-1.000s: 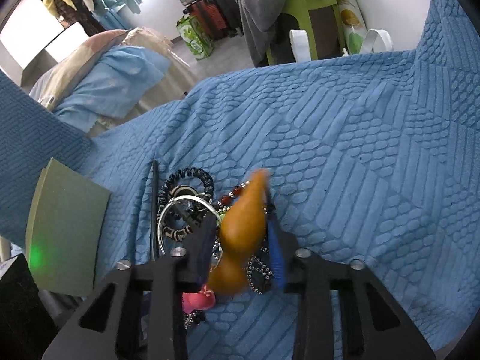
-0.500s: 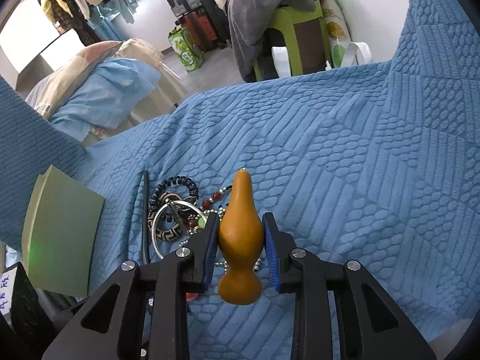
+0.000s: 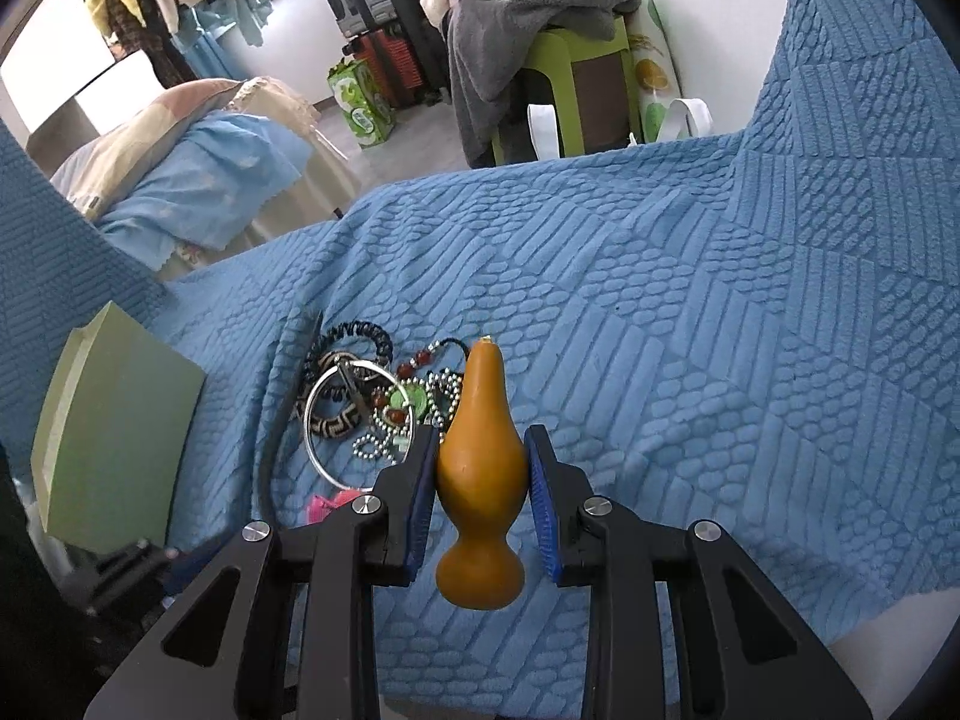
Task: Organize jewelry
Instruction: 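Grasp the orange gourd pendant with the right tool while the left tool grasps the black hair clip, then carry the pendant and hair clip over the white box with both tools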
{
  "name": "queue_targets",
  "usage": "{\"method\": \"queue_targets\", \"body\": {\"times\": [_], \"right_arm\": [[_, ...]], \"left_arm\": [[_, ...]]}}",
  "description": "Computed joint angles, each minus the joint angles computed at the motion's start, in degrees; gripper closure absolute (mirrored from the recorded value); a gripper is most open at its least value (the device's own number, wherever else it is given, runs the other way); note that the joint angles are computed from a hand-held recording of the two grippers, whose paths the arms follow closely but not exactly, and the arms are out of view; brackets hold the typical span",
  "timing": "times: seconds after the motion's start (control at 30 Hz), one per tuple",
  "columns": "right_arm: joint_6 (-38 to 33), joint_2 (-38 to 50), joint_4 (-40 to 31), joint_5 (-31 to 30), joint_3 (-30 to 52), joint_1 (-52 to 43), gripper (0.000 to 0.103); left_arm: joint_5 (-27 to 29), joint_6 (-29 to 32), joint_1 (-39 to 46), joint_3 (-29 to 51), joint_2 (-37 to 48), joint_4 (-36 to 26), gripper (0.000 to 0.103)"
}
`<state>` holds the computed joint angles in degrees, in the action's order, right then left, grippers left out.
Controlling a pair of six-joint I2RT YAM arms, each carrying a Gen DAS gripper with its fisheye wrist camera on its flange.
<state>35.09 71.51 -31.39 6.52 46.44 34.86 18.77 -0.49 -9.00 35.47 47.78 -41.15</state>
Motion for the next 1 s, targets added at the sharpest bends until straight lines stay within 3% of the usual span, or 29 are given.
{"method": "queue_targets", "body": {"times": [0.37,0.67,1.0], "right_arm": [[3.9,-1.2,-2.4,4.5,1.4,4.7,0.077],[6.6,-0.7,-7.2,8.1,6.2,7.9,0.077],[9.6,-0.2,-14.9,12.3,15.2,11.9,0.077]], "left_arm": [[11.1,7.0,13.3,6.8,-0.1,-6.4,0.085],[14.9,10.1,18.4,11.8,0.6,-8.8,0.086],[21.0,15.7,26.5,22.5,3.6,-18.0,0.086]]}}
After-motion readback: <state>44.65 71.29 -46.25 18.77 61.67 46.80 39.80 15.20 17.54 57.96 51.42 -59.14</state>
